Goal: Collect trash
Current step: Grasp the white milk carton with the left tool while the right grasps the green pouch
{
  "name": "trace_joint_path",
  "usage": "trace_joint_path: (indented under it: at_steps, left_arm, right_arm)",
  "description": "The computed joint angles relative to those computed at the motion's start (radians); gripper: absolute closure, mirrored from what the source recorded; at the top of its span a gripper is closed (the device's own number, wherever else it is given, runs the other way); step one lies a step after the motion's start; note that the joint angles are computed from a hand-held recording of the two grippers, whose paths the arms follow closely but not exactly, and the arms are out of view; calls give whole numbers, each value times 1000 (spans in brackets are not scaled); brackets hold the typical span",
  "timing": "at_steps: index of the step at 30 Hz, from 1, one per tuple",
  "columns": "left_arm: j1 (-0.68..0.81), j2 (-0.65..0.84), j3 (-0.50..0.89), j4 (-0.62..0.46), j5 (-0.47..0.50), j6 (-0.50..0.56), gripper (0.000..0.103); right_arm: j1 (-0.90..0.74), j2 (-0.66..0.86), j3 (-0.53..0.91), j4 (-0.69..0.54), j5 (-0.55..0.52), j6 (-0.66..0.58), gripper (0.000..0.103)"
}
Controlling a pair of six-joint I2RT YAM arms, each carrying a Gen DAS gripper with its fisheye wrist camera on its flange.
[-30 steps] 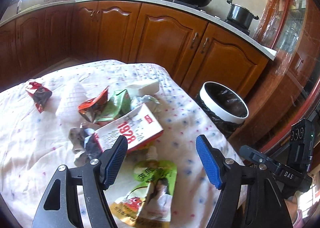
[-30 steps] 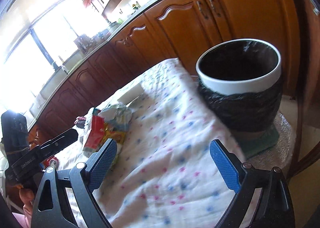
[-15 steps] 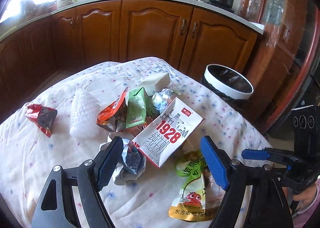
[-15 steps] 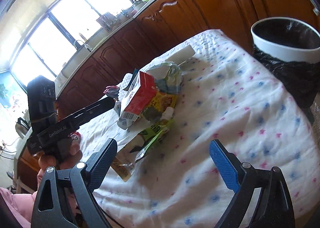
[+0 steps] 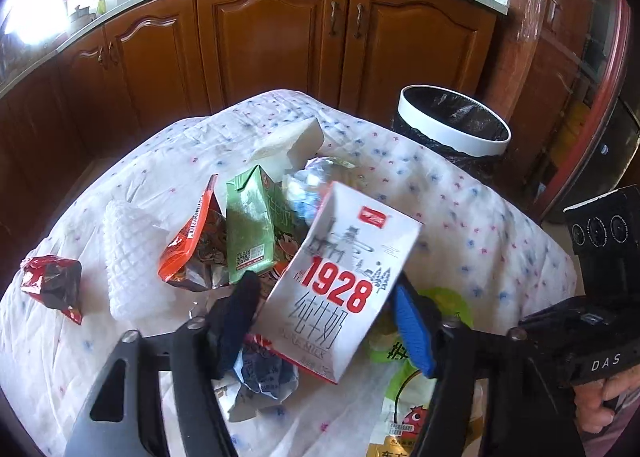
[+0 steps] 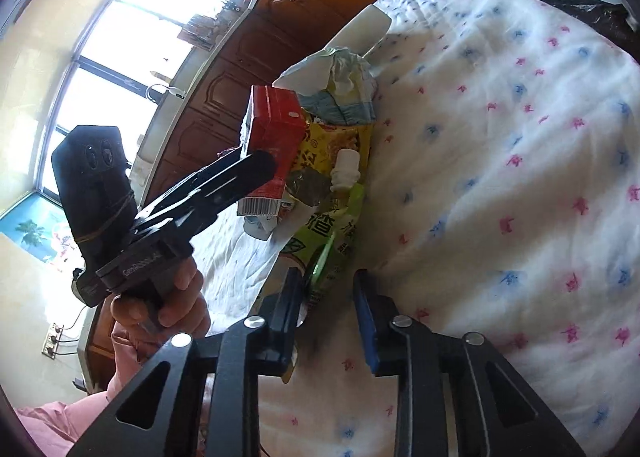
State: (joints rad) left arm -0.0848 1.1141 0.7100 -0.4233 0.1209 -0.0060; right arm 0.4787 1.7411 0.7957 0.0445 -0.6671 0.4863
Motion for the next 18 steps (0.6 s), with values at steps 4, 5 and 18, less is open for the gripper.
trace_joint_path:
  at_steps: [4,5,18]
  left_arm:
    - [-40,-41,-27,21,-48,-45,53]
    - [-52,-53,-31,18,-58,-63,54]
    - [-279,-282,-130,-72,-157,-468,55]
  right_arm:
    - [-2,-23,-22,22,-10,-4,98]
    - [-6,-36,-31,26,-7,-6,99]
    - [-184,-250,-99,-74,46,-125,102]
